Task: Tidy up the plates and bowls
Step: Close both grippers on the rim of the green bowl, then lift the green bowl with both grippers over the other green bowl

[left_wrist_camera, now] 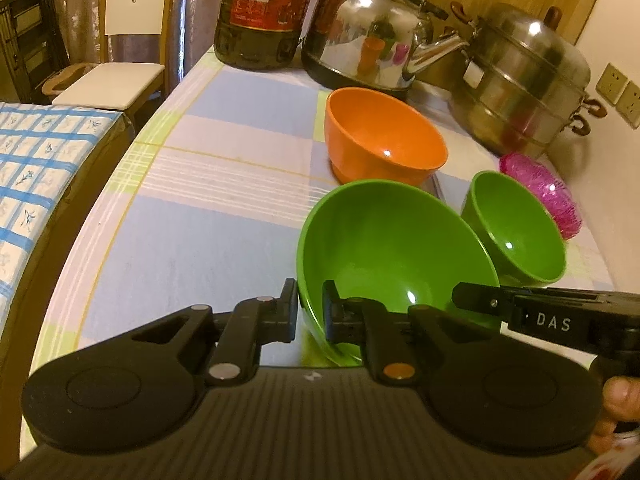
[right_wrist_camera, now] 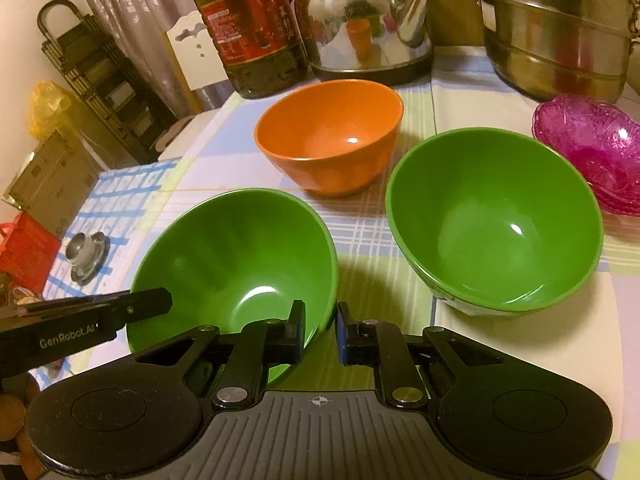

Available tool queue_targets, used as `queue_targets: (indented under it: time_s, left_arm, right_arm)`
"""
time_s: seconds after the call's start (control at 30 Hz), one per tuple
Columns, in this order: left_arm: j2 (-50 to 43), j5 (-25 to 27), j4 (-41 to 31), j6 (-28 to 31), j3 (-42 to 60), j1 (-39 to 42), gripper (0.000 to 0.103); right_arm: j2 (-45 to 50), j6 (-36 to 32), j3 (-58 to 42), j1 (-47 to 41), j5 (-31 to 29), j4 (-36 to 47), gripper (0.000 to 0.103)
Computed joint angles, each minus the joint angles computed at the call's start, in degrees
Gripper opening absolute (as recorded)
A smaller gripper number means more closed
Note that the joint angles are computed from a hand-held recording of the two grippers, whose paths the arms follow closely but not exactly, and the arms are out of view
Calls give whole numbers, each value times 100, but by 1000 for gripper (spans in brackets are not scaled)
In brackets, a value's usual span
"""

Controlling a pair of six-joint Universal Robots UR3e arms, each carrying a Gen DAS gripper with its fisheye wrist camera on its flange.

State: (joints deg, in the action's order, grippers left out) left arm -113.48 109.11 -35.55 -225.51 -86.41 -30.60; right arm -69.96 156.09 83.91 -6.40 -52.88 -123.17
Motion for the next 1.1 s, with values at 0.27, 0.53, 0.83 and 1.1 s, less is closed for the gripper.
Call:
queue_targets:
  time_s: [0.27, 0.53, 0.83, 1.1]
  left_arm:
    - [46, 346, -201, -70, 387, -319, 11]
    - [-340, 853, -760, 88, 1529, -595, 11]
    - [-1021, 910, -1212, 341, 2918, -691, 11]
    - [-1745, 763, -1588, 474, 4203, -765, 11]
  right_arm:
    - [-530, -212, 231, -309, 204, 202, 15]
    - [-853, -432, 216, -617, 495, 390, 15]
    - [-812, -483, -94, -976, 651, 623, 15]
    - [-715, -493, -560, -1364, 764, 922, 14]
